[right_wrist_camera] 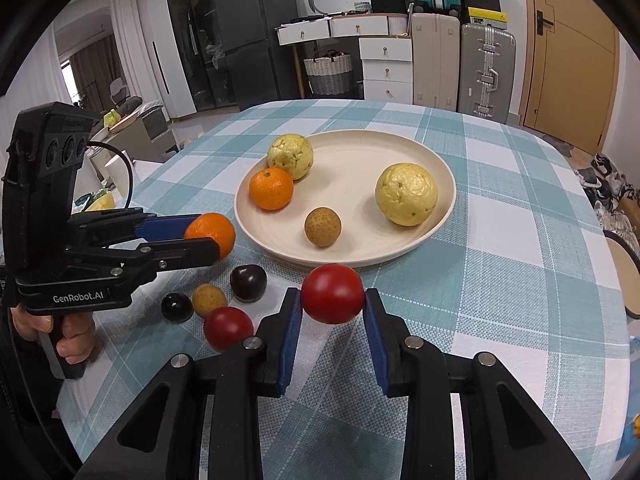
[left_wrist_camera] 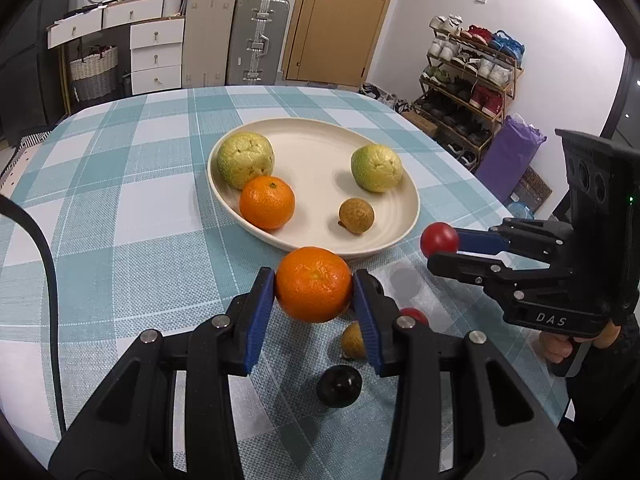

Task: Organize fruits
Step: 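Lift the orange and tomato and carry them over the cream plate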

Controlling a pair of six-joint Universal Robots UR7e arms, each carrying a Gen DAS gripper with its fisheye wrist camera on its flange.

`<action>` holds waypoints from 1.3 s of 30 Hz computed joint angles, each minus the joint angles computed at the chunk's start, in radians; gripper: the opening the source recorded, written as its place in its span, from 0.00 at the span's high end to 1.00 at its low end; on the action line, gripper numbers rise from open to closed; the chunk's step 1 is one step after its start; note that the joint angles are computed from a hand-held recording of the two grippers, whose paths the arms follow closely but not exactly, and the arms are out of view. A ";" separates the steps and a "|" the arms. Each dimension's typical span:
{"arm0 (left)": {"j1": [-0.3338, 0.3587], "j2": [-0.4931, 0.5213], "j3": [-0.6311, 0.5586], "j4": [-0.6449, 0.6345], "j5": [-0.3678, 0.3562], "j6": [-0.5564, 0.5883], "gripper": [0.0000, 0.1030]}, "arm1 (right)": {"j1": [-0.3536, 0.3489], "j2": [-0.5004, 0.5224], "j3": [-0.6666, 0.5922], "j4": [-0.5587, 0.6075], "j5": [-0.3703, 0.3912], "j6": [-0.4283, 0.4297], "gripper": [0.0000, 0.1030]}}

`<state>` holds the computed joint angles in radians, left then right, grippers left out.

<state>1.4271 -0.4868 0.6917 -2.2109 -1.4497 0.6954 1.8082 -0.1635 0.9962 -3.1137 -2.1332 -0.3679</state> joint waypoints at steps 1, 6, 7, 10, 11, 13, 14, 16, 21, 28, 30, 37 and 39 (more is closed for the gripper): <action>0.000 -0.003 0.003 -0.011 -0.004 0.001 0.64 | 0.000 0.000 0.002 -0.007 0.001 -0.002 0.69; -0.005 -0.024 0.038 -0.067 -0.010 0.009 0.64 | -0.003 -0.006 0.010 -0.036 0.013 0.000 0.69; -0.006 -0.027 0.043 -0.078 -0.011 0.013 0.64 | -0.003 -0.005 0.007 -0.040 0.011 0.000 0.69; -0.011 -0.031 0.049 -0.100 -0.017 0.020 0.64 | -0.005 -0.005 0.003 -0.048 0.015 0.005 0.69; -0.012 -0.028 0.040 -0.095 -0.020 0.017 0.64 | -0.005 -0.004 0.001 -0.053 0.014 0.005 0.69; -0.015 -0.021 0.028 -0.090 -0.023 0.015 0.64 | -0.005 -0.005 -0.004 -0.054 0.015 0.007 0.69; -0.016 -0.018 0.022 -0.089 -0.025 0.017 0.64 | -0.004 -0.004 -0.008 -0.054 0.013 0.007 0.69; -0.020 -0.008 0.006 -0.084 -0.025 0.019 0.64 | -0.001 -0.003 -0.018 -0.051 0.007 0.003 0.69; -0.029 0.027 -0.058 -0.061 -0.022 0.026 0.64 | 0.002 0.003 -0.052 -0.037 -0.003 0.000 0.69; -0.038 0.095 -0.186 -0.009 -0.018 0.017 0.64 | 0.004 0.026 -0.118 0.009 -0.007 0.002 0.69; -0.041 0.113 -0.218 0.005 -0.016 0.017 0.64 | 0.003 0.034 -0.141 0.028 -0.008 0.005 0.69; -0.051 0.223 -0.412 0.103 -0.006 0.009 0.64 | -0.006 0.065 -0.216 0.104 -0.008 0.020 0.69; -0.053 0.267 -0.489 0.139 0.004 0.007 0.64 | -0.009 0.070 -0.229 0.123 -0.012 0.027 0.69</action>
<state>1.3741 -0.2202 0.2032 -2.0716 -1.4454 0.7025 1.7990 -0.0938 0.7673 -2.9909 -2.1448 -0.3409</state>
